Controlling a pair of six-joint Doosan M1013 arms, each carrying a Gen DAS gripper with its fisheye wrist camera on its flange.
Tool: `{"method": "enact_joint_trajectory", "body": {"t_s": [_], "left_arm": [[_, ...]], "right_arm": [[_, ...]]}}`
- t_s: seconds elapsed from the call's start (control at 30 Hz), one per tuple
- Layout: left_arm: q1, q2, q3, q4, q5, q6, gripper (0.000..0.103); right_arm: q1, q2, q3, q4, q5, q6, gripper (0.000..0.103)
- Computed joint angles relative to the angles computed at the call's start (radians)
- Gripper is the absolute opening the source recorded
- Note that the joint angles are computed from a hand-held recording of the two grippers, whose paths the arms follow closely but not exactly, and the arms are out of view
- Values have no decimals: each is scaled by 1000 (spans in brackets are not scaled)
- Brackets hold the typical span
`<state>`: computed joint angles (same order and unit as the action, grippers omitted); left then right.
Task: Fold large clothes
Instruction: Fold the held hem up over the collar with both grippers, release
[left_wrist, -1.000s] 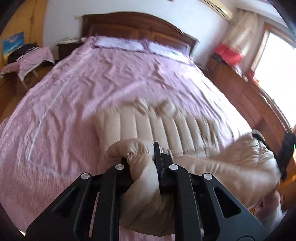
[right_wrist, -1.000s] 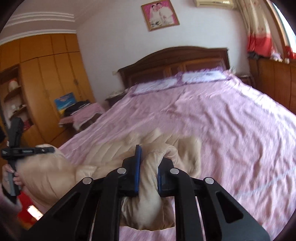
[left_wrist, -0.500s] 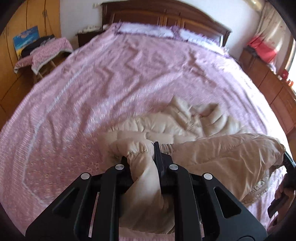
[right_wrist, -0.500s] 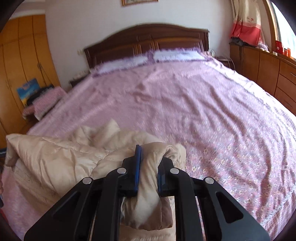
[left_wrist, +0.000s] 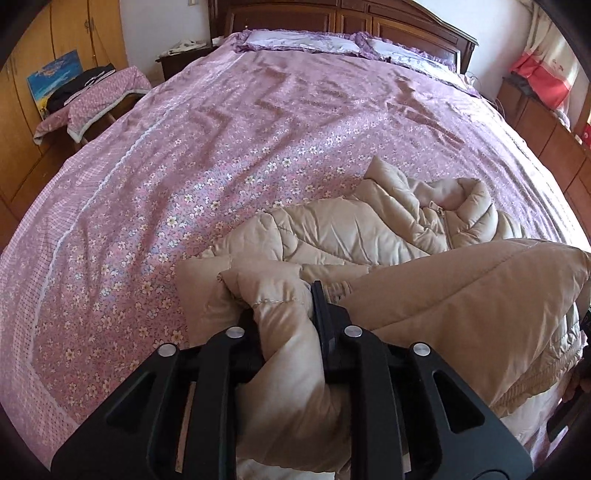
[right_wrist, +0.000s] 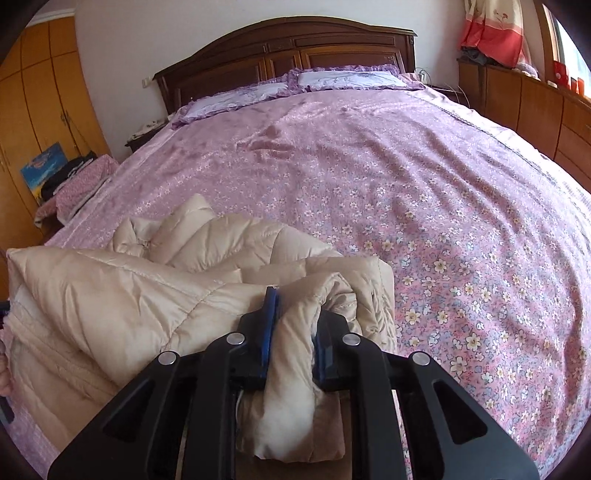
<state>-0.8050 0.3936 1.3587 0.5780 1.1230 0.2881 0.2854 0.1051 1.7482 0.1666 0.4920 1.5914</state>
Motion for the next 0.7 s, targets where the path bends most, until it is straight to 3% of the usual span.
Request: {"method": "enact_joint_trajectory", "body": {"t_s": [0.27,0.37,0.4,0.43,0.47,0.5,0.53,0.7], "left_arm": [[-3,-38,19,-27,-23,-28,34],[-4,-55,33,-34,-43,-48,45],[-4,-65,43,-42,-67,-52,57],[-5,-74,52,-46,-88,-57,73],[-8,-78,57,-42,-101,-65,80],[-14,-84,62,-27,-109,-78,92],[-25,-87,63,1,-104,-87,95],[-52,-94,49,39,-79,-50,96]], "right_arm": [[-21,-24,-11,99,47,-38,24],[-36,-36,-12,174,72,-88,38],[-40,-41,-11,196,76,-106,43],[-46,-48,-10,223,86,-128,56],[-49,-54,-8,243,91,-147,72],[-46,-60,-6,232,85,-136,99],[-41,-79,9,212,43,-125,98],[-38,-109,4,213,59,-189,98]]}}
